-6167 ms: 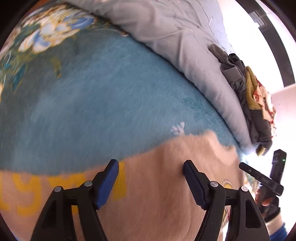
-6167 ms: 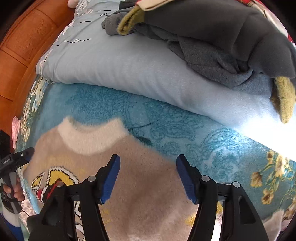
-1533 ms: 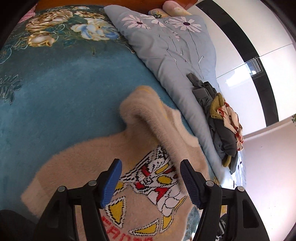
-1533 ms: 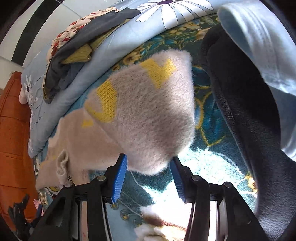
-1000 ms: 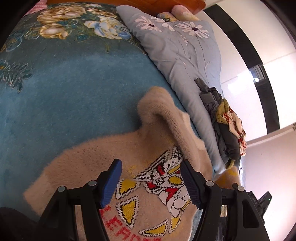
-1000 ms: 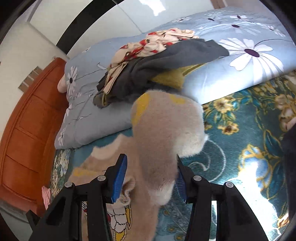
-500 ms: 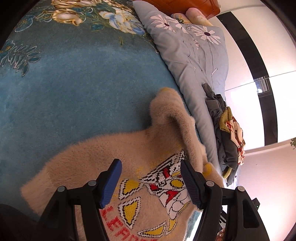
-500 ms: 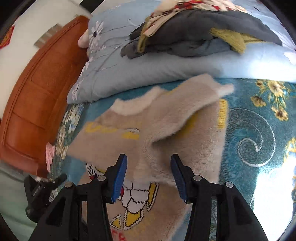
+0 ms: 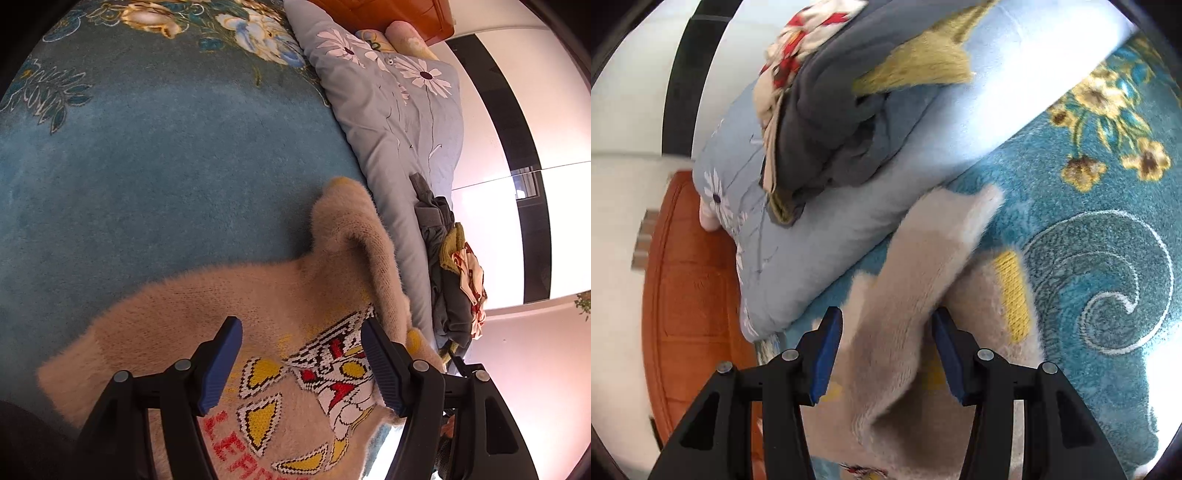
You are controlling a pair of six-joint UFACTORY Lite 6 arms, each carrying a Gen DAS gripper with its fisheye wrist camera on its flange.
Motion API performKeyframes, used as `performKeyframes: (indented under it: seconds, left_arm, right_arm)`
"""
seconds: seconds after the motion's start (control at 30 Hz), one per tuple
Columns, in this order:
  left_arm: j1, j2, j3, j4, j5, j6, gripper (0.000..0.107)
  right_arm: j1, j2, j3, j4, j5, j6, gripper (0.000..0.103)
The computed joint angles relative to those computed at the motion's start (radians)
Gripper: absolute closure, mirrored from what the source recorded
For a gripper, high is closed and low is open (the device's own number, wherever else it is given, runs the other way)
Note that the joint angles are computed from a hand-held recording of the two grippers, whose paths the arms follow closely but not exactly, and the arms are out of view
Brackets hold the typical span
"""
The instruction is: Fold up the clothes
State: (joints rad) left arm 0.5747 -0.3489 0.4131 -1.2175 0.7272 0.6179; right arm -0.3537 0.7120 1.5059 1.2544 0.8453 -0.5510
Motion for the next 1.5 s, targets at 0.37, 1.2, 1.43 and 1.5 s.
performKeyframes:
  seconds: [0.37,1.2,1.43,1.5]
  left_arm:
    - [0.018,0.049,-0.007,-0.059,0.032,0.052,0.036]
    - [0.120,0.058,-0.037,-0.096,0.107,0.100,0.032]
    - [0.140,0.083,-0.038,-0.111,0.126,0.126,0.032]
    - [0.143,0.094,-0.035,-0.117,0.130,0.136,0.032]
  right_arm:
    - [0.068,-0.025,0.147,-0.034,0.081,0.085,0.091]
    - [0.668,-0.161,0.123,-0.779,-0.146,0.228,0.065]
    - [0.785,0.029,0.347,-1.042,-0.081,0.357,0.058]
    - [0.817,0.093,0.424,-1.128,-0.062,0.419,0.058]
